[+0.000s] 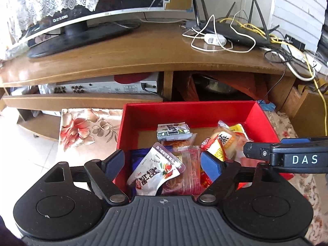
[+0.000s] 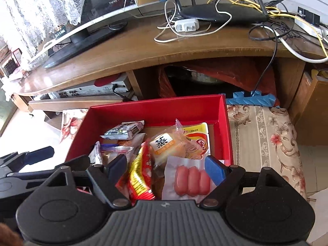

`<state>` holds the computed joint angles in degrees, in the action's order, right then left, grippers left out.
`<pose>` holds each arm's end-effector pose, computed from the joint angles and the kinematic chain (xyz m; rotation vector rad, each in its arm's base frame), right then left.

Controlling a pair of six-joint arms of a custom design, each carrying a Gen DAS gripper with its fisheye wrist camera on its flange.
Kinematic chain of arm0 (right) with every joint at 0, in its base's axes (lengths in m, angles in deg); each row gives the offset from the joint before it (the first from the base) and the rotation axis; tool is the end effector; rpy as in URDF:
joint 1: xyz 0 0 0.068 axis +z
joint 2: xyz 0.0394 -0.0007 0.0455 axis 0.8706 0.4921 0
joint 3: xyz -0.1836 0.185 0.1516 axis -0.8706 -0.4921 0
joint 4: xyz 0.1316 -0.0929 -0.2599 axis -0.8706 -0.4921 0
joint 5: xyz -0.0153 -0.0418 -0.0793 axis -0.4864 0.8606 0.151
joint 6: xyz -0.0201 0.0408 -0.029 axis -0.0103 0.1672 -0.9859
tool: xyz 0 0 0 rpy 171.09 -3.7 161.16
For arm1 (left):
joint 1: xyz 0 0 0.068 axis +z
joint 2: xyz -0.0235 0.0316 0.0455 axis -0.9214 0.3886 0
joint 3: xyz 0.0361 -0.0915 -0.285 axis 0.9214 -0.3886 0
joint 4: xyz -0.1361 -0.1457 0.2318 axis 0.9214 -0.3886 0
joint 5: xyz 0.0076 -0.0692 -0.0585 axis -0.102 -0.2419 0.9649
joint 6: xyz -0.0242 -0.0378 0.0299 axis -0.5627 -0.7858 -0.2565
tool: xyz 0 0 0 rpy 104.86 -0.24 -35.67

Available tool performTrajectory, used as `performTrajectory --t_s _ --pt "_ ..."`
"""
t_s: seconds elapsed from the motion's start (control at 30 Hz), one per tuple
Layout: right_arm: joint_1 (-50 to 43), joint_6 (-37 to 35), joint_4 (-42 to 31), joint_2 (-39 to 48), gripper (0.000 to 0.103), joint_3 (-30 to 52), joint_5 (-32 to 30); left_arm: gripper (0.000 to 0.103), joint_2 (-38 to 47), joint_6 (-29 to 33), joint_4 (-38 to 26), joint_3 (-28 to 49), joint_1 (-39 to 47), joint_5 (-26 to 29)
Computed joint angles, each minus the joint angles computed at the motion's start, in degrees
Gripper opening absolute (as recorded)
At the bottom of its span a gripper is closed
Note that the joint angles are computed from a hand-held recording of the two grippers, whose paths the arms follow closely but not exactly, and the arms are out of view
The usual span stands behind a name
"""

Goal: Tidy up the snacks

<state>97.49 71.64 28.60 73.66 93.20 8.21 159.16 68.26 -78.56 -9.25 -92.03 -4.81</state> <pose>0.3119 0.2317 0.1166 -0.1221 2.4949 0.4207 0.2594 -0.1088 0.1305 0.0158 2.4198 0.0307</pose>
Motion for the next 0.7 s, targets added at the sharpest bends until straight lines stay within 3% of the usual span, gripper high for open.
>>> performTrajectory --t_s 0.37,0.7 --pt "3.62 2.89 0.60 -9.26 0.083 -7.91 2.05 0.102 -9.91 -2.16 -2.36 -5.65 -3.82 -3.74" --pt "8.34 7.11 -0.99 -15.45 0.083 -14.41 3.84 0.103 -15.89 -7.25 -6.43 -10.30 -8.76 -7.00"
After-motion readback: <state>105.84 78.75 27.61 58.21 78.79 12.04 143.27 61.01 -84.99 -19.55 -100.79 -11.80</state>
